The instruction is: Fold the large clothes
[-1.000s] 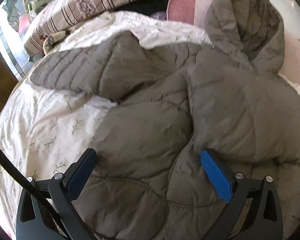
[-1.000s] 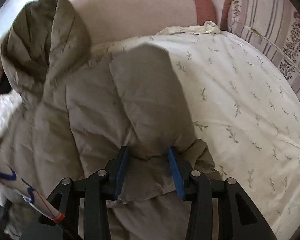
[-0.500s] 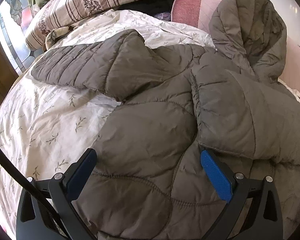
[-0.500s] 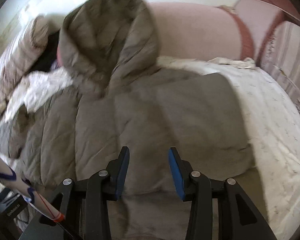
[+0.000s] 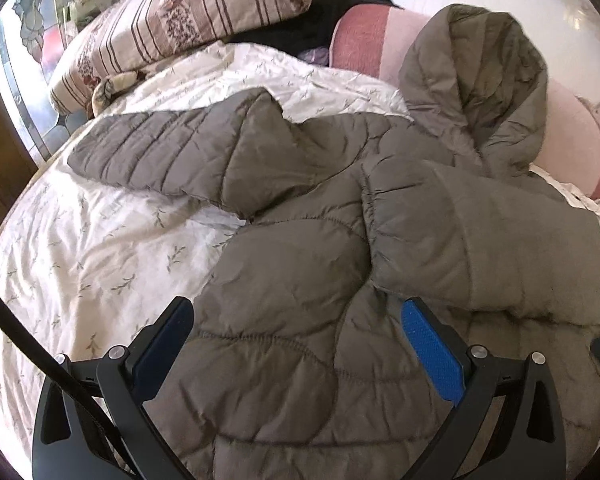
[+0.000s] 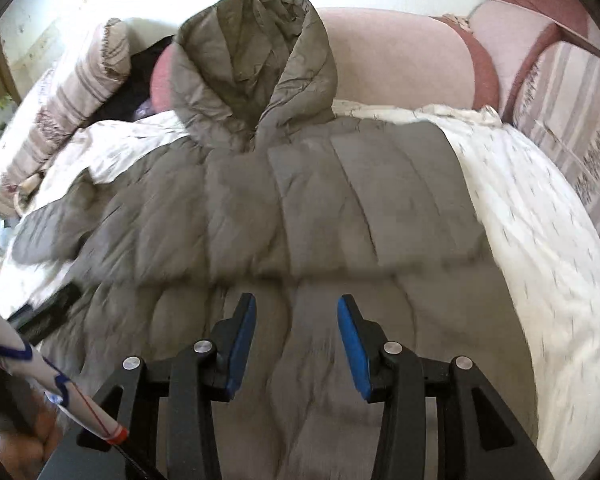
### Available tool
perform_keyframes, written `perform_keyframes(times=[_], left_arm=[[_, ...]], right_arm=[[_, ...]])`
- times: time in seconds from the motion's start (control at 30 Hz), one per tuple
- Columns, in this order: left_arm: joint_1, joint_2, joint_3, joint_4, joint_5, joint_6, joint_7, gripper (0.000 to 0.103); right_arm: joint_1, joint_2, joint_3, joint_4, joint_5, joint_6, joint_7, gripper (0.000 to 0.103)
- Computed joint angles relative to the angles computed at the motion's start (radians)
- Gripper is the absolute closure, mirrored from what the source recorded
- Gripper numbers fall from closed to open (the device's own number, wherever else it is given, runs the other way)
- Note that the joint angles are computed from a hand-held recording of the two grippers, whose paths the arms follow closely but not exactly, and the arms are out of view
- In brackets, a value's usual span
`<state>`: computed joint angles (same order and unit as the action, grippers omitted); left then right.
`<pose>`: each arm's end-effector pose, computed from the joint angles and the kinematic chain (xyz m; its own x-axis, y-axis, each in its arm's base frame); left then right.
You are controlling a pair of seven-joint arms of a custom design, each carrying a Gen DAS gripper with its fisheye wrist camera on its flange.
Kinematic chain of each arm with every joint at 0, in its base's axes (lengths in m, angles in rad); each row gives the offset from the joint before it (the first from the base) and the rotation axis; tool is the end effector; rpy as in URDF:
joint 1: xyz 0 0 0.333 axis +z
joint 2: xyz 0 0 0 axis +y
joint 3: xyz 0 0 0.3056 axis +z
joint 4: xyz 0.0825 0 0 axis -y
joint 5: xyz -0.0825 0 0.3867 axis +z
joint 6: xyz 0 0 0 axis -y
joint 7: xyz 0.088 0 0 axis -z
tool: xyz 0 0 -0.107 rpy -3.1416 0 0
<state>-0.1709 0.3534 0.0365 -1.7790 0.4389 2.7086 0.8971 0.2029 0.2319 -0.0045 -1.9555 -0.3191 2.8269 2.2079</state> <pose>0.6762 -0.1090 0.4104 0.1856 -0.9826 0.0015 -0.7883 -0.1498 -0.5967 0.6309 0.1432 0.4197 -0.1233 -0.9845 -0.1250 -0.7802 0.1740 -0.6008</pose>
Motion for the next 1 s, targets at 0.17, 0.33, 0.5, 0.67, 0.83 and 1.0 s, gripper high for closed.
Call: perform_keyframes(times=[0.17, 0.33, 0.5, 0.67, 0.83, 1.0], left_arm=[[-0.005, -0.11, 0.002, -0.145, 0.069, 0.068, -0.032, 0.0], [0.03, -0.257, -0.037, -0.34, 0.114, 0.147, -0.049, 0.0], [0.085, -0.425, -0.086, -0.57, 0.297, 0.221, -0.174, 0.0], [0.152, -0.502, -0.155, -0.667, 0.366, 0.214, -0.212, 0.0], [0.215, -0.509, -0.224, -0.701, 0.378, 0.213, -0.204, 0.0], [0.254, -0.47, -0.263, -0.677, 0.443, 0.185, -0.265, 0.0]], right_arm=[[0.023, -0.147, -0.005, -0.218, -0.078, 0.063, 0.123, 0.057], [0.029, -0.253, 0.015, -0.36, -0.301, 0.052, 0.34, 0.057], [-0.005, -0.342, 0.071, -0.478, -0.413, 0.065, 0.472, 0.057], [-0.014, -0.401, 0.12, -0.54, -0.497, 0.0, 0.562, 0.057], [-0.034, -0.423, 0.151, -0.557, -0.597, -0.023, 0.65, 0.057], [-0.035, -0.396, 0.145, -0.547, -0.696, -0.017, 0.715, 0.056]])
